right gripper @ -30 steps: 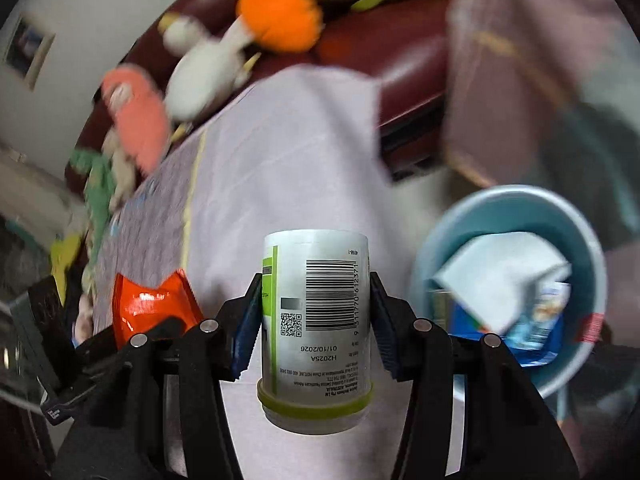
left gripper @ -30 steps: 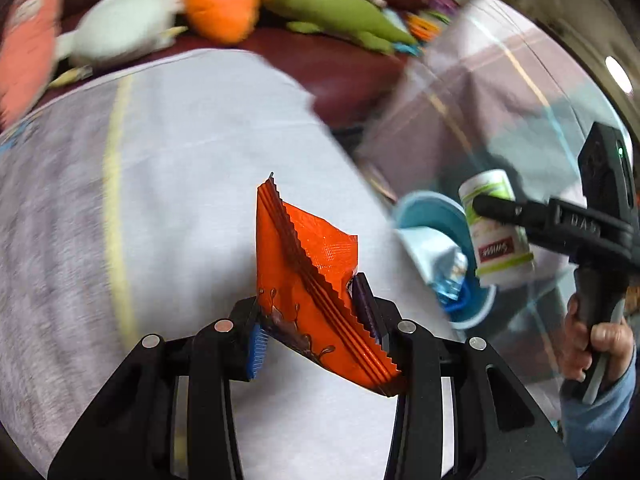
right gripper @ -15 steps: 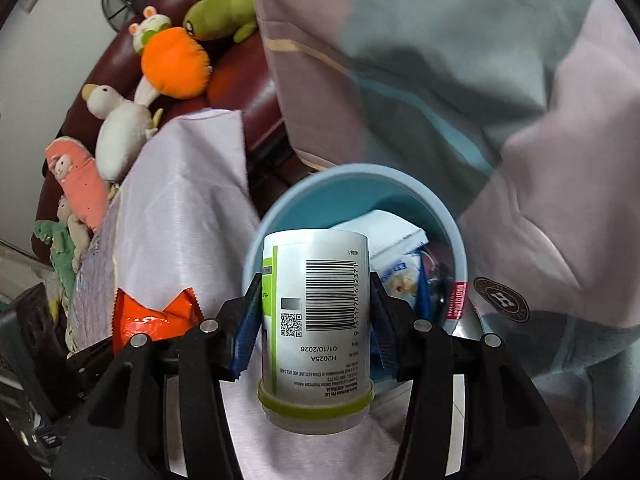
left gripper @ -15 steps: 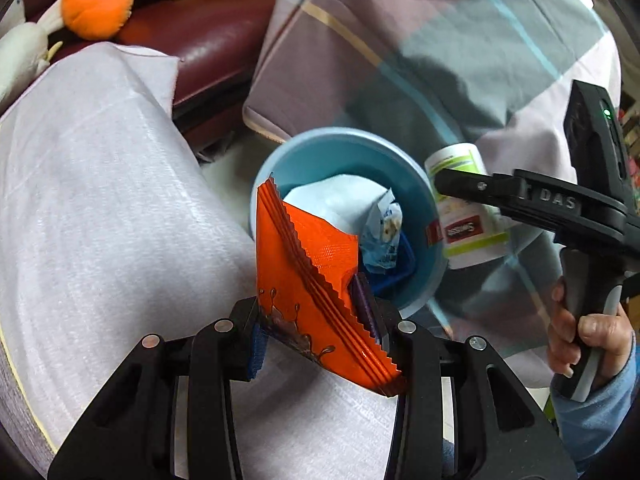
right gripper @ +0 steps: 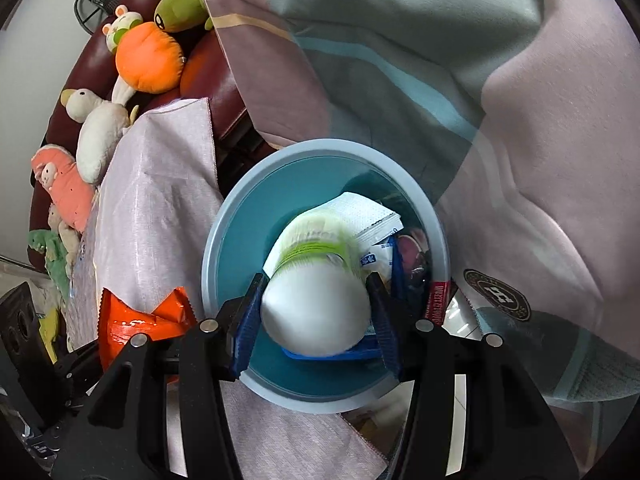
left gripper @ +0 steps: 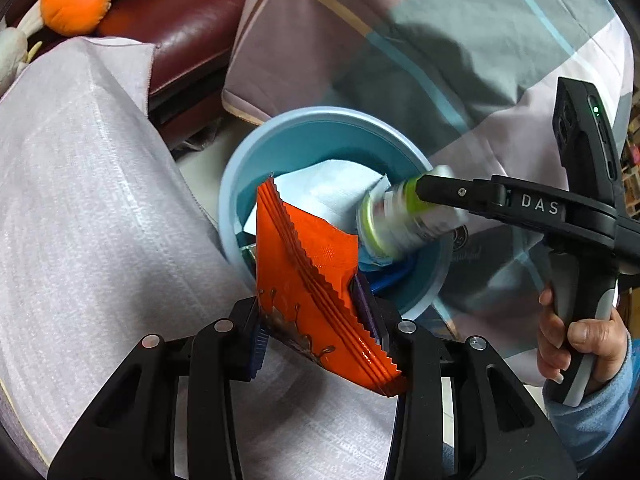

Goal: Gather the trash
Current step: 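Release the white bottle from the right gripper while the left drops the orange wrapper into the bin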

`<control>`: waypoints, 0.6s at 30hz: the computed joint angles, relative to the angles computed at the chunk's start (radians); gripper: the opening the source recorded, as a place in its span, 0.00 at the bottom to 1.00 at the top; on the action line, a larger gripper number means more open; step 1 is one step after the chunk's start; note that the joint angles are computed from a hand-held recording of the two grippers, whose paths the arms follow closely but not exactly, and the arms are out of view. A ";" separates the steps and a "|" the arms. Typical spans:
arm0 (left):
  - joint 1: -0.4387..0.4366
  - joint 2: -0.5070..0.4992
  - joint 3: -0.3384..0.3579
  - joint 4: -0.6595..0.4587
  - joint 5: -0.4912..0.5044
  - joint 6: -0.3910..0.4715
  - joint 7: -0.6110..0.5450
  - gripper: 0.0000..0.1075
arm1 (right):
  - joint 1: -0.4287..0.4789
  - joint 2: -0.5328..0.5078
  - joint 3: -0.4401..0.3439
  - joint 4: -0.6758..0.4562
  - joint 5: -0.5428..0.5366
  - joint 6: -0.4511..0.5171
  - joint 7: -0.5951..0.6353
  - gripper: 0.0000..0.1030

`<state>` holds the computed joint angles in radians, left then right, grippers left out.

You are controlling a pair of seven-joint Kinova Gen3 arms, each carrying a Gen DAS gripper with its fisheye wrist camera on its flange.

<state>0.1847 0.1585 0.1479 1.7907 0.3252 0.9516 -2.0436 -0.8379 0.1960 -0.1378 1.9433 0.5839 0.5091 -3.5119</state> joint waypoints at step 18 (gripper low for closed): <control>0.021 0.044 0.016 -0.006 0.003 -0.018 0.000 0.37 | 0.001 -0.031 -0.036 -0.018 0.042 0.097 -0.044 0.71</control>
